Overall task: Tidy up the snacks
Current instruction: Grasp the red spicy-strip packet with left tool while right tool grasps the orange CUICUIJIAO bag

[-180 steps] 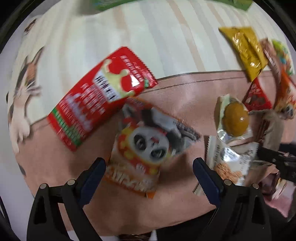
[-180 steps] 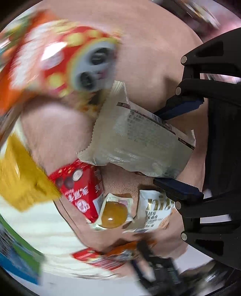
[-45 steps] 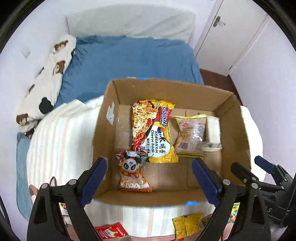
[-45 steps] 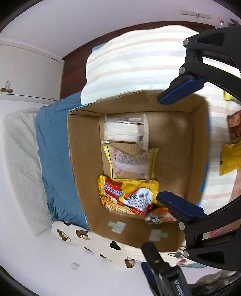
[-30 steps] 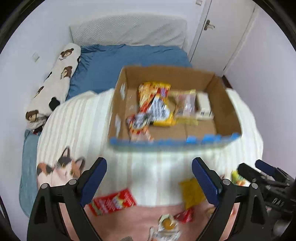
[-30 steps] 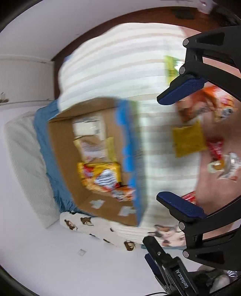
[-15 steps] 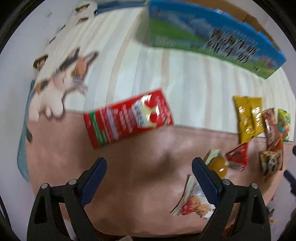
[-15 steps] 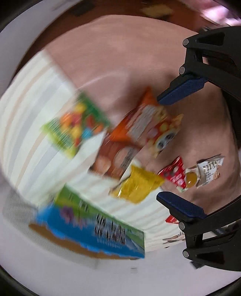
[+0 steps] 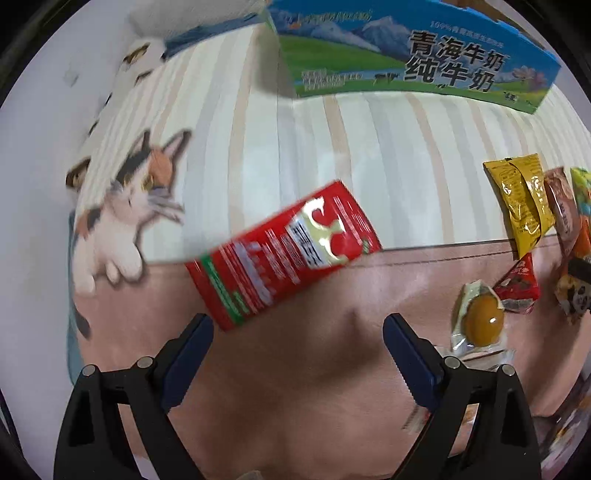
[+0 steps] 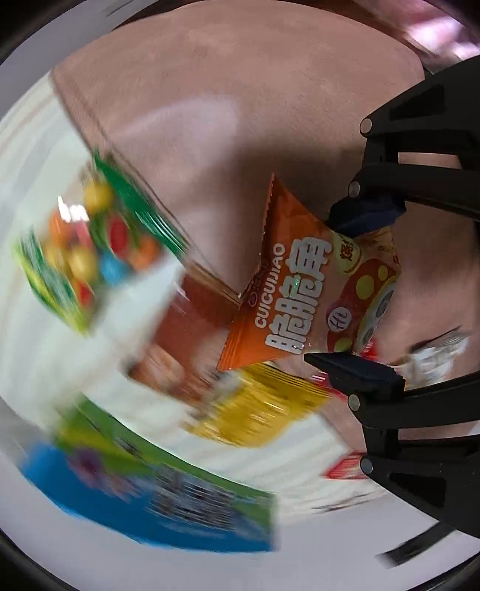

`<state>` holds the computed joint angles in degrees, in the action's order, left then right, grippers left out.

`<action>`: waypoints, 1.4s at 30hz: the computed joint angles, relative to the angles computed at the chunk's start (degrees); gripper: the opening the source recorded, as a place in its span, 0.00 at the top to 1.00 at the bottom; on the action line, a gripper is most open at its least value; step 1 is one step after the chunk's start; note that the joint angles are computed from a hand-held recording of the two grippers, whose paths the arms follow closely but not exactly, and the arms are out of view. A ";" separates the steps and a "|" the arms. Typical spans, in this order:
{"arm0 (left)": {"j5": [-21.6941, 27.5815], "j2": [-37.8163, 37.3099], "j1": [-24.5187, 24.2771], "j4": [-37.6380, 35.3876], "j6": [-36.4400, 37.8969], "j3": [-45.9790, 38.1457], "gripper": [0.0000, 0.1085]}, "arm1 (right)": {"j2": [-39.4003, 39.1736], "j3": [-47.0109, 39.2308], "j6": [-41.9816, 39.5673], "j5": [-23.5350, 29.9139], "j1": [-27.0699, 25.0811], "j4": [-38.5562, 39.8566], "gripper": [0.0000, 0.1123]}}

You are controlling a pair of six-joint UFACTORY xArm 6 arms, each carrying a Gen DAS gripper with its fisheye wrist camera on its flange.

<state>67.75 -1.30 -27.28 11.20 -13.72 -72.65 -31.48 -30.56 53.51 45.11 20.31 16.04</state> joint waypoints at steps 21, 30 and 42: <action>9.83 20.40 3.80 -8.83 11.60 -21.11 0.31 | 15.24 -13.72 -9.54 6.01 10.15 1.26 0.43; 6.58 16.20 12.33 -28.64 -3.16 -11.99 0.31 | 10.29 -7.57 -8.11 3.01 9.24 4.70 0.37; 8.63 13.77 4.03 -15.76 1.55 -10.02 0.41 | 16.47 -12.93 -8.64 2.97 13.33 -0.63 0.52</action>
